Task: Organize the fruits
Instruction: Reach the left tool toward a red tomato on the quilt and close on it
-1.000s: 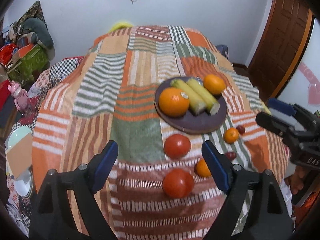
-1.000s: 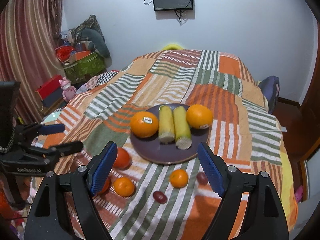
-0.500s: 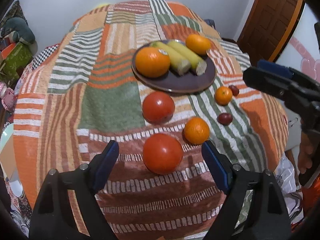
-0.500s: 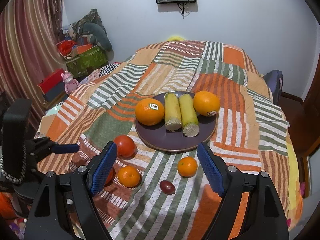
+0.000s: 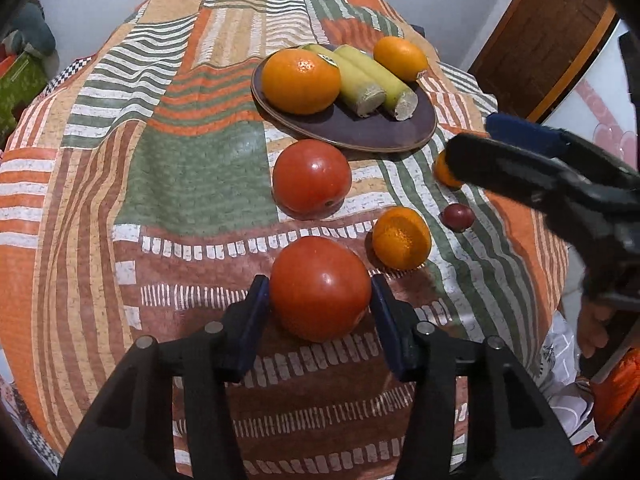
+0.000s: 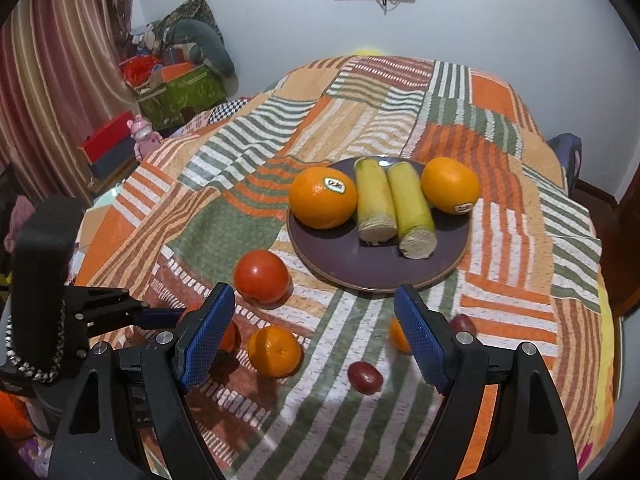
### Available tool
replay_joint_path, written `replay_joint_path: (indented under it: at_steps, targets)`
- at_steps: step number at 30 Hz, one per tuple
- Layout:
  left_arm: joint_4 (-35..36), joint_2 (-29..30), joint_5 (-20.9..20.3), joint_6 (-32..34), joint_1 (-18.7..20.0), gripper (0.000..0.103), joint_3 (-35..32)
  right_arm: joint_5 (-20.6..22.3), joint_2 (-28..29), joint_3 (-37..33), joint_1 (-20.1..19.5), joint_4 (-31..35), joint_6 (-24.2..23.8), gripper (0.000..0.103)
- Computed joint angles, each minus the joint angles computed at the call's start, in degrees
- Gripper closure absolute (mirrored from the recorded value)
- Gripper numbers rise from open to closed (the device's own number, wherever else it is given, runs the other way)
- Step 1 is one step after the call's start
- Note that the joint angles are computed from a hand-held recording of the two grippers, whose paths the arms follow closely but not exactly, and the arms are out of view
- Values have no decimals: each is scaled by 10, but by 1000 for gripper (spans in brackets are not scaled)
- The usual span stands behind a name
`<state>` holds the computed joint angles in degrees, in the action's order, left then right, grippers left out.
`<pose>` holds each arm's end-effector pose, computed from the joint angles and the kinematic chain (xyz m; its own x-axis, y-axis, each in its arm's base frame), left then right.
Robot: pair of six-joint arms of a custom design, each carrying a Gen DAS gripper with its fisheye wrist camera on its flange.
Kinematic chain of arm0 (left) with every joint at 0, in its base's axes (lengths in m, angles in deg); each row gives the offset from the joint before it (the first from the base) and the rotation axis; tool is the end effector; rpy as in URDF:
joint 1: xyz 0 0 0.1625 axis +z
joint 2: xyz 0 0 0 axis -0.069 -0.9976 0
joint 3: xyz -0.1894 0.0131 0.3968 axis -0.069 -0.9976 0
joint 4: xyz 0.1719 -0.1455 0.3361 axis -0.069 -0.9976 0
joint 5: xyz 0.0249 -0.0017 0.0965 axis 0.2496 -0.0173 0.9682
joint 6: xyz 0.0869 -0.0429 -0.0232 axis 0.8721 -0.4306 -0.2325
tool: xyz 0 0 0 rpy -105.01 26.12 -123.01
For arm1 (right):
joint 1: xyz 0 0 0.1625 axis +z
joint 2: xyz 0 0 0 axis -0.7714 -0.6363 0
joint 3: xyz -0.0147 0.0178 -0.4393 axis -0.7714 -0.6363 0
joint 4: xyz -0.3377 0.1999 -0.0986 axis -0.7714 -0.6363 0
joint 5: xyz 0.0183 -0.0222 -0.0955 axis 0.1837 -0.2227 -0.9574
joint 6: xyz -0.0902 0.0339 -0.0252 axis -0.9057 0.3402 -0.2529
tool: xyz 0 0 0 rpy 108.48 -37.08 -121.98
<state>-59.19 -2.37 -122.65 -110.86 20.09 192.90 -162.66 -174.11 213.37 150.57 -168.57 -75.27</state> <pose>-0.2760 -0.2791 0.0860 -0.8344 -0.0727 -0.5463 0.1976 0.8859 -0.4197 0.1774 -0.3493 0.2400 -0.5774 -0.7112 0.4010 -0.8060 0.5749 -0.1409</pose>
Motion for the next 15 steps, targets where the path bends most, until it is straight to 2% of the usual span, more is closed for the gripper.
replay_joint_path:
  at_steps: [4, 15]
  targets:
    - [66, -21, 22, -47, -11, 53, -2, -6, 21, -6, 6, 3, 4, 23]
    - [239, -132, 72, -175, -30, 53, 10, -31, 104, -23, 27, -5, 20, 23]
